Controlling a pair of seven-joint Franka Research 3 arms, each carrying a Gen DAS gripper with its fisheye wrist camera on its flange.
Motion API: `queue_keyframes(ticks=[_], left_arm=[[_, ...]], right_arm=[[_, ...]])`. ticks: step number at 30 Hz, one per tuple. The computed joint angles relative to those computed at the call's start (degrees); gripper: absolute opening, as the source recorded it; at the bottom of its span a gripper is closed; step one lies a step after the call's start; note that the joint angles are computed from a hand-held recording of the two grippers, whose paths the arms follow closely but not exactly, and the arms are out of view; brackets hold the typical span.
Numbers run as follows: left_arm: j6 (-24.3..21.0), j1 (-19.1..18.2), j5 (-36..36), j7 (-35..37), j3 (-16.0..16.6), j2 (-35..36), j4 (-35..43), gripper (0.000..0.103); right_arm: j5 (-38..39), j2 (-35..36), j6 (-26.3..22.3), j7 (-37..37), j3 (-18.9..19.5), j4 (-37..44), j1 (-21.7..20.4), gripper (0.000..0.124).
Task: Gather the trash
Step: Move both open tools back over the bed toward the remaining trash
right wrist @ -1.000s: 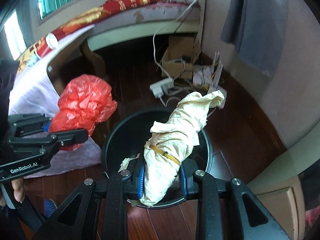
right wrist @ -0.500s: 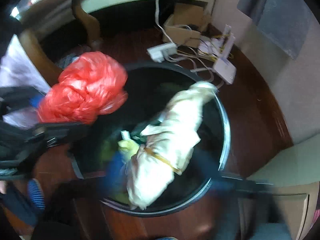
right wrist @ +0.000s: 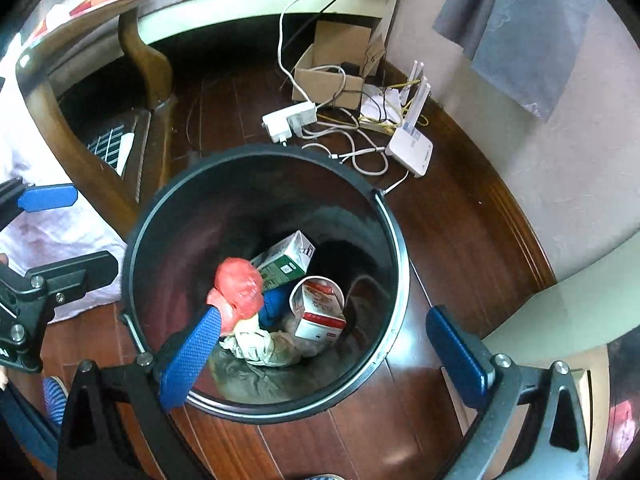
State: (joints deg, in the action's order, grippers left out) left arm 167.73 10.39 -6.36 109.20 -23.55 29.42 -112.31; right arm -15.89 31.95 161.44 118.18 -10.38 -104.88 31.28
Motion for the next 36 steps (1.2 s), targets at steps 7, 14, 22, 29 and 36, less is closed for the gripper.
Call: queue_keyframes(ticks=[7, 14, 22, 29, 36], left_arm=[[4.97, 4.89, -3.78, 1.96, -4.67, -5.70, -5.63, 0.103], [10.81, 11.33, -7.36, 3.40, -10.39, -10.79, -10.76, 0.103], [15.90, 20.88, -7.56, 0.24, -16.80, -15.39, -15.01, 0.103], [20.20, 27.78, -5.47, -4.33, -19.85, -18.91, -18.85, 0.103], [22.05, 25.07, -3.01, -9.27, -12.06, -21.94, -20.56, 0.103]], right_arm=[[-3.86, -4.49, 1.87, 3.63, -2.20, -2.80, 2.71, 0.103], [-9.74, -7.46, 5.88, 9.46, -4.04, -3.16, 5.16, 0.103], [-12.35, -7.26, 7.49, 9.62, -2.74, 0.67, 5.77, 0.103], [-12.10, -5.70, 9.66, 7.80, -2.57, 5.68, 7.64, 0.103], [-6.01, -1.10, 11.00, 0.33, 0.67, 14.21, 7.66, 0.103]])
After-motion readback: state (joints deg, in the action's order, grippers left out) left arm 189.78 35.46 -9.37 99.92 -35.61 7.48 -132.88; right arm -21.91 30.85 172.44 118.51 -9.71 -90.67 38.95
